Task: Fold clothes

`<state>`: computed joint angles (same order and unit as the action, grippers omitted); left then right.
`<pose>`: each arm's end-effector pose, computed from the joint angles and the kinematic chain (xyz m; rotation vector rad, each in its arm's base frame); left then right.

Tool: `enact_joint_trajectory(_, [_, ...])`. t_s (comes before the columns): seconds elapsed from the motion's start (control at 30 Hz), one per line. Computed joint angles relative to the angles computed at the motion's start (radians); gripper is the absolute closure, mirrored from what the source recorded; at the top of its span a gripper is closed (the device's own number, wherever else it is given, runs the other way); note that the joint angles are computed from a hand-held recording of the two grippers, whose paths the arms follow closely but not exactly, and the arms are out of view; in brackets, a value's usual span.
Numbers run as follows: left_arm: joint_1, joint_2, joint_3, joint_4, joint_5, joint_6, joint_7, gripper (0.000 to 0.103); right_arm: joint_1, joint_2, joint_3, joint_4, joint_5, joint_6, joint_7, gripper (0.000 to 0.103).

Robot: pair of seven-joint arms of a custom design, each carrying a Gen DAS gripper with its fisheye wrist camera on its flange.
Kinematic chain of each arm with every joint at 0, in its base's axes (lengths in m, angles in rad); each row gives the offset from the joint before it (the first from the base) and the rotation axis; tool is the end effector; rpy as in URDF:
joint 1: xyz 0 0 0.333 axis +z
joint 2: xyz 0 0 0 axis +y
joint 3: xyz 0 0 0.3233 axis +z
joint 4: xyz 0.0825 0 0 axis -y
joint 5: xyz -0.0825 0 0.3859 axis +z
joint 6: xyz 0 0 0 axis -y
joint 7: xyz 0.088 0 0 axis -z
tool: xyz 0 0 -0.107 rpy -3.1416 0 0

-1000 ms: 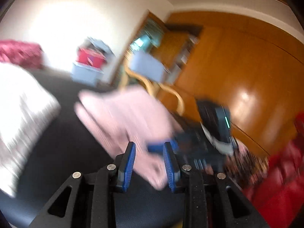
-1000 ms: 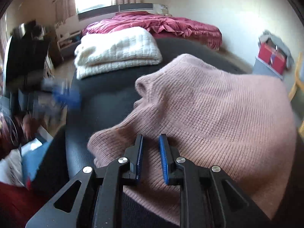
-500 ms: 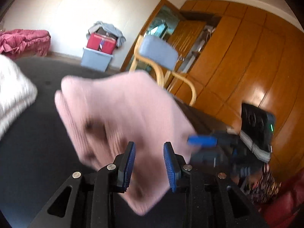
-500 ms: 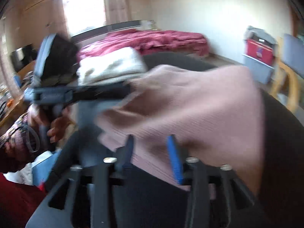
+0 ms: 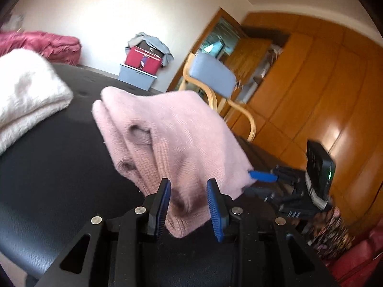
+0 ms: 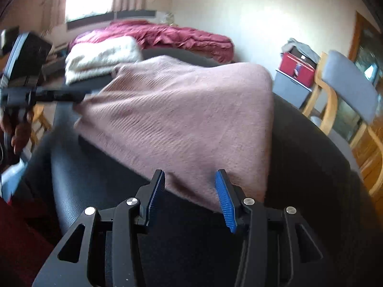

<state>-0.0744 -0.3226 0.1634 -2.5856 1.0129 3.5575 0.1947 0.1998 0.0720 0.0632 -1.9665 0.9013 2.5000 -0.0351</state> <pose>0.4223 -0.0628 0.4972 -1.9201 1.4183 -1.4819 0.5930 0.1536 0.4904 -2.3430 0.3808 -0.4282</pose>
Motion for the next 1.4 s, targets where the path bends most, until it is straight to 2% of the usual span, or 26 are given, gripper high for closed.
enact_joint_trajectory(0.03, [0.0,0.009,0.002,0.0,-0.008,0.018,-0.003,0.071,0.002,-0.009,0.004,-0.013,0.009,0.013,-0.034,0.056])
enact_joint_trajectory(0.1, [0.009,0.027,-0.002,0.001,-0.018,0.054,-0.016,0.071,0.019,-0.019,0.017,-0.047,0.05,0.102,-0.116,0.056])
enact_joint_trajectory(0.2, [-0.003,0.056,-0.004,0.06,0.083,0.026,-0.098,0.07,0.049,-0.015,0.034,-0.075,0.094,0.239,-0.198,0.056])
enact_joint_trajectory(0.23, [0.005,0.06,-0.019,0.068,0.088,0.025,-0.105,0.07,0.056,-0.007,0.036,-0.074,0.085,0.263,-0.191,0.061])
enact_joint_trajectory(0.27, [0.012,0.065,-0.032,0.075,0.093,0.023,-0.11,0.07,0.062,0.0,0.039,-0.074,0.076,0.287,-0.184,0.086])
enact_joint_trajectory(0.3, [0.017,0.068,-0.045,0.08,0.088,0.022,-0.107,0.07,0.063,0.002,0.041,-0.071,0.087,0.3,-0.184,0.091])
enact_joint_trajectory(0.4, [0.082,0.069,-0.145,0.036,-0.125,0.102,0.07,0.07,0.038,-0.013,0.032,-0.045,0.218,0.251,-0.202,0.092])
enact_joint_trajectory(0.47, [0.07,0.083,-0.148,0.049,-0.133,0.121,0.089,0.07,0.024,-0.024,0.015,-0.029,0.254,0.207,-0.171,0.092])
enact_joint_trajectory(0.57, [0.035,0.099,-0.133,0.091,-0.042,0.053,0.048,0.07,0.017,-0.022,-0.001,-0.026,0.183,0.188,-0.085,0.092])
enact_joint_trajectory(0.67, [-0.014,0.128,-0.102,0.141,0.11,-0.027,-0.068,0.07,0.019,0.0,-0.007,-0.042,0.018,0.198,0.008,0.092])
enact_joint_trajectory(0.7, [-0.016,0.13,-0.107,0.138,0.11,-0.04,-0.066,0.07,0.021,0.008,-0.007,-0.05,-0.036,0.212,0.04,0.092])
enact_joint_trajectory(0.73, [0.015,0.12,-0.146,0.111,0.04,-0.028,0.0,0.07,0.021,0.012,-0.004,-0.055,-0.065,0.219,0.059,0.092])
enact_joint_trajectory(0.77, [0.035,0.111,-0.176,0.083,-0.037,-0.015,0.073,0.07,0.017,0.011,-0.003,-0.052,-0.077,0.21,0.072,0.092])
enact_joint_trajectory(0.83, [0.02,0.104,-0.157,0.068,-0.048,0.001,0.084,0.07,0.002,0.018,-0.011,-0.018,-0.132,0.127,0.124,0.088])
enact_joint_trajectory(0.93, [0.004,0.086,-0.129,0.052,-0.026,0.01,0.074,0.07,-0.05,0.047,-0.035,0.1,-0.159,-0.144,0.202,0.088])
enact_joint_trajectory(1.07, [-0.003,0.066,-0.123,0.042,-0.022,-0.002,0.098,0.07,-0.148,0.106,-0.041,0.269,0.108,-0.46,0.265,0.088])
enact_joint_trajectory(1.1, [-0.005,0.063,-0.125,0.04,-0.03,-0.008,0.108,0.07,-0.153,0.127,-0.033,0.307,0.142,-0.492,0.297,0.088])
enact_joint_trajectory(1.17, [-0.012,0.057,-0.126,0.038,-0.045,-0.021,0.131,0.07,-0.148,0.166,-0.011,0.373,0.181,-0.511,0.355,0.088])
enact_joint_trajectory(1.2, [-0.016,0.053,-0.126,0.036,-0.056,-0.027,0.143,0.07,-0.129,0.178,0.003,0.392,0.169,-0.479,0.372,0.088])
enact_joint_trajectory(1.27, [-0.005,0.04,-0.145,0.015,-0.128,-0.02,0.183,0.07,-0.066,0.218,0.026,0.434,0.07,-0.39,0.417,0.088])
enact_joint_trajectory(1.3, [-0.014,0.036,-0.137,0.012,-0.143,-0.022,0.188,0.07,-0.049,0.242,0.035,0.458,0.03,-0.38,0.436,0.088])
enact_joint_trajectory(1.4, [0.041,-0.012,-0.202,-0.018,-0.275,-0.051,0.282,0.07,0.003,0.307,0.043,0.497,-0.12,-0.337,0.511,0.084])
